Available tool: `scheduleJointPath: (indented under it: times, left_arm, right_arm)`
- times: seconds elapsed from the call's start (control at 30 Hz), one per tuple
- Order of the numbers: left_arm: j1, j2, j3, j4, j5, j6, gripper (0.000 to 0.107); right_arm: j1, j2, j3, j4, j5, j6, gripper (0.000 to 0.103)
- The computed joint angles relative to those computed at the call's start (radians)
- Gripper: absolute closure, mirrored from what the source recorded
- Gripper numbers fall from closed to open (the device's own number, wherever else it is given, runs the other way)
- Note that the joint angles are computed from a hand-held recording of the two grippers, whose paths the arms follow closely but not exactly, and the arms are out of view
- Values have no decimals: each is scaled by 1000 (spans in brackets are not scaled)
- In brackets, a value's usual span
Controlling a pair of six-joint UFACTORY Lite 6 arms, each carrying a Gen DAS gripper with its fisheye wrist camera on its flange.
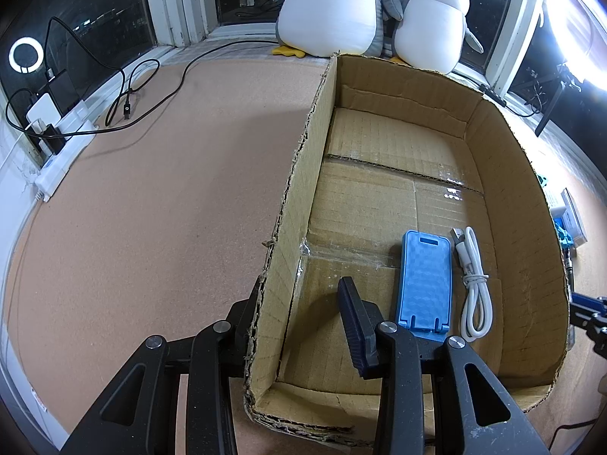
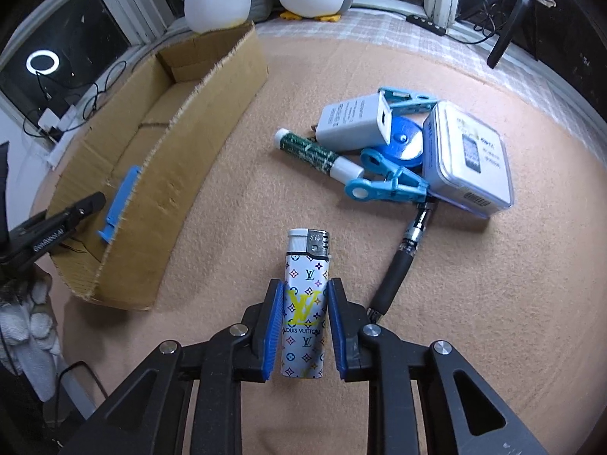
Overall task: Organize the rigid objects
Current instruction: 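Carry the patterned lighter into the box beside the cable and release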
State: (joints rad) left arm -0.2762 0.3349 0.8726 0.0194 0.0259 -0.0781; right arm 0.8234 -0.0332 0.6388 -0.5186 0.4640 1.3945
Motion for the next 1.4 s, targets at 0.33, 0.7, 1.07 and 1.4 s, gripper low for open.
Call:
scheduleJointPath:
  times: [0.33,0.7,1.07,1.4]
  left_arm:
    - [-1,0,0,13,-1,-14,68]
    - [-1,0,-1,-26,-2,24,68]
    - [0,0,-2,-28,-3,27,68]
    - [-1,0,-3,-56,-4,52,68]
  right_arm:
    - [22,-6,181,11,48,-50,82]
    - [32,239,472,63,-11,-147,82]
    - [4,414,620,113,-18,-210,82]
    - [2,457,646,151,-20,-256,82]
